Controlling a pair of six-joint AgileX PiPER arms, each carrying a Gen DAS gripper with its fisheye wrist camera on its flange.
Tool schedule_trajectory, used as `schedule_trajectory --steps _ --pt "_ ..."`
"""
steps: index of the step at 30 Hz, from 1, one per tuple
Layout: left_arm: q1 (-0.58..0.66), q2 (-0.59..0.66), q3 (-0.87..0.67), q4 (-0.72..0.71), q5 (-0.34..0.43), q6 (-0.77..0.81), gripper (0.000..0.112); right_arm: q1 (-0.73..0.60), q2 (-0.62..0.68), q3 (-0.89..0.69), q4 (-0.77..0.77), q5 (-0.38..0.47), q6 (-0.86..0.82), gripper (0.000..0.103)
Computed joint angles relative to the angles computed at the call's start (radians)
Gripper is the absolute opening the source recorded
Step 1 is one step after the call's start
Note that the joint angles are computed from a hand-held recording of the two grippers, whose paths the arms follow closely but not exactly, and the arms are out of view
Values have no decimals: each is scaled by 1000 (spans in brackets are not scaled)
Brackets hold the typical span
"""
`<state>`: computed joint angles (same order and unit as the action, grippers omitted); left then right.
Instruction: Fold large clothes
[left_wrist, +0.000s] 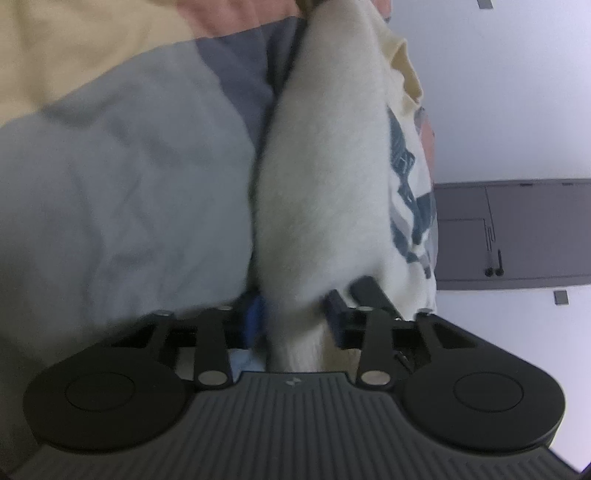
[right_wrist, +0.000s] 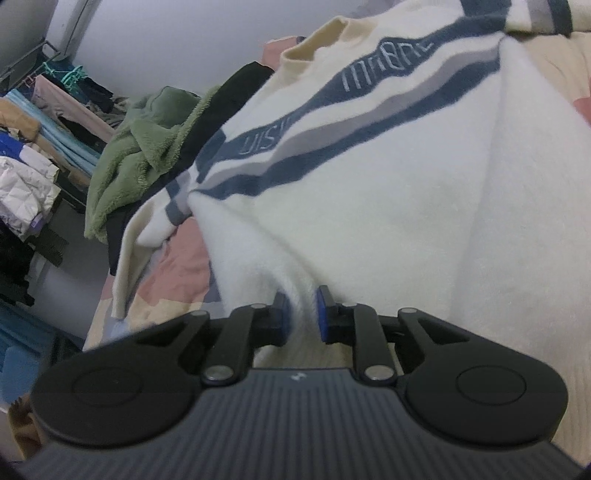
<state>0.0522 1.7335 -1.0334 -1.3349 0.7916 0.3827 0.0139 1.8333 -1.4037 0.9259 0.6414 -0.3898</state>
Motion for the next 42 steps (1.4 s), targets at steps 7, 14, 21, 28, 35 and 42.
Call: schedule_trajectory --steps 7,14,21,28,35,42 --pt "-10 -206 71 94 -97 -28 17 4 -46 53 68 7 -89 21" --pt "135 -452 159 154 -63 -10 15 -1 -88 98 256 126 -246 21" --pt "193 -489 137 416 -116 -157 6 97 -141 112 34 16 -114 21" --pt "126 -366 110 580 -154 -261 6 183 -154 118 -553 -177 399 21" --pt "79 -328 98 624 -184 -289 6 152 -81 89 -616 -113 462 19" --pt "49 -404 116 713 -251 -375 58 166 -134 105 -641 -110 485 21"
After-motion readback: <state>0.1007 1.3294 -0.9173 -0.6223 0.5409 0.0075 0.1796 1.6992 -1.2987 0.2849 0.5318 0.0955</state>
